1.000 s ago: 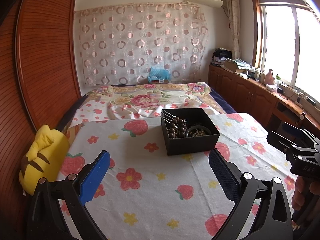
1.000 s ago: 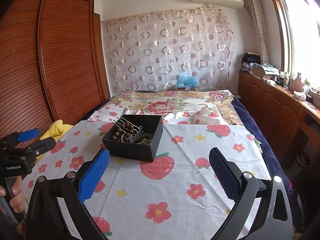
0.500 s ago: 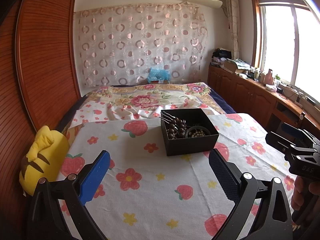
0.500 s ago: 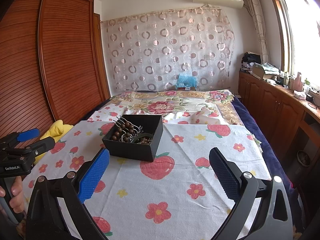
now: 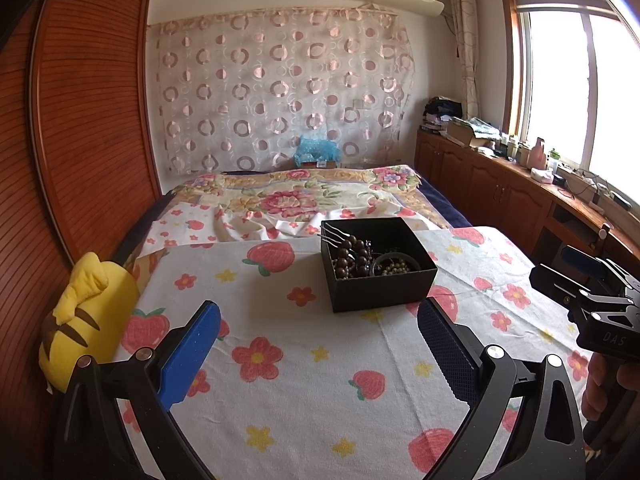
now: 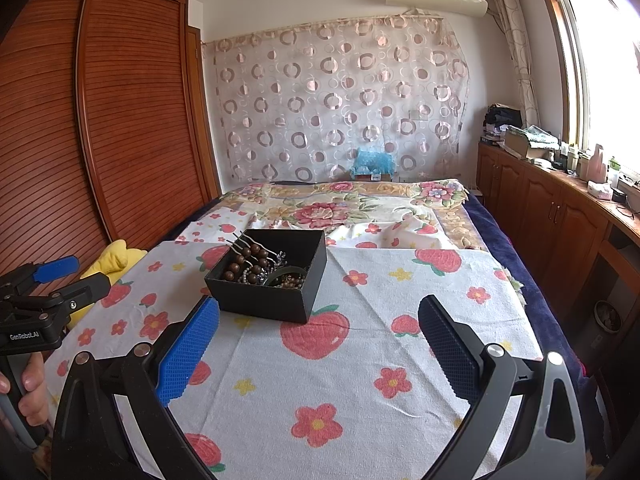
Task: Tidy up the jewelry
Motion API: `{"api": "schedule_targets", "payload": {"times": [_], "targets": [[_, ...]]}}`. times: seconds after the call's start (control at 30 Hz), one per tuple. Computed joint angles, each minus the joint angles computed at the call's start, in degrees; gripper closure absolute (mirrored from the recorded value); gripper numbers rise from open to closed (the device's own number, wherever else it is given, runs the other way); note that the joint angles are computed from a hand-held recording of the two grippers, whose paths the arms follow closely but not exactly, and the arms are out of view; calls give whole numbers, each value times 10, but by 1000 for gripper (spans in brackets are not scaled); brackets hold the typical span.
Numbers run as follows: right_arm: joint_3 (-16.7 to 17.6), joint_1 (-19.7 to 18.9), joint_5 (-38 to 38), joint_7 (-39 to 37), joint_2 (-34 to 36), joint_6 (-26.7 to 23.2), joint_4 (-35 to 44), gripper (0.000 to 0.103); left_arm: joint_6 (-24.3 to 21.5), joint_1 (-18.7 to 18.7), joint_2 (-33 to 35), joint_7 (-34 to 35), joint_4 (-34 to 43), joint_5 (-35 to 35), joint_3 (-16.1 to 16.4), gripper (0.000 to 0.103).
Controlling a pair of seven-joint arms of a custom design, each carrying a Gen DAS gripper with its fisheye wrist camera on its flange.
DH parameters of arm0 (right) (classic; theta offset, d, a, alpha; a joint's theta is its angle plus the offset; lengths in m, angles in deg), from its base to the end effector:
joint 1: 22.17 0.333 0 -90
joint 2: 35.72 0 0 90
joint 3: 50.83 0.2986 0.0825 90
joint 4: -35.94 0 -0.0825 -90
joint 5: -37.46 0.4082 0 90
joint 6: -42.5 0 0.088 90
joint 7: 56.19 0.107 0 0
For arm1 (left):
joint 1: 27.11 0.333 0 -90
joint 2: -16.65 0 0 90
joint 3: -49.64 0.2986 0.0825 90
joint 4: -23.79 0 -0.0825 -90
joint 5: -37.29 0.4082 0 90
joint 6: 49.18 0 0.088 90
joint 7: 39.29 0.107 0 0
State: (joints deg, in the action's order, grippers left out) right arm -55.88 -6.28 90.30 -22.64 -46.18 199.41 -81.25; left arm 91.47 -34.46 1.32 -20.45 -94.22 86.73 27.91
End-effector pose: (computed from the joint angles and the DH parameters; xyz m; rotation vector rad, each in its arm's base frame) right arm 0.5721 0.0746 0.5865 -1.8103 1.1163 -0.5454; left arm 0.4779 -0.2873 0.5920 -1.7382 1.4217 -0.7906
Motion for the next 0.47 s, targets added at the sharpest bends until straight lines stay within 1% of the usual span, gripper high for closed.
{"api": "schedule_targets", "payload": {"times": [0.47], "targets": [[1,-1,2,0,0,1,0,3,-2,-2,5,-1,5,-3,0,8]]}}
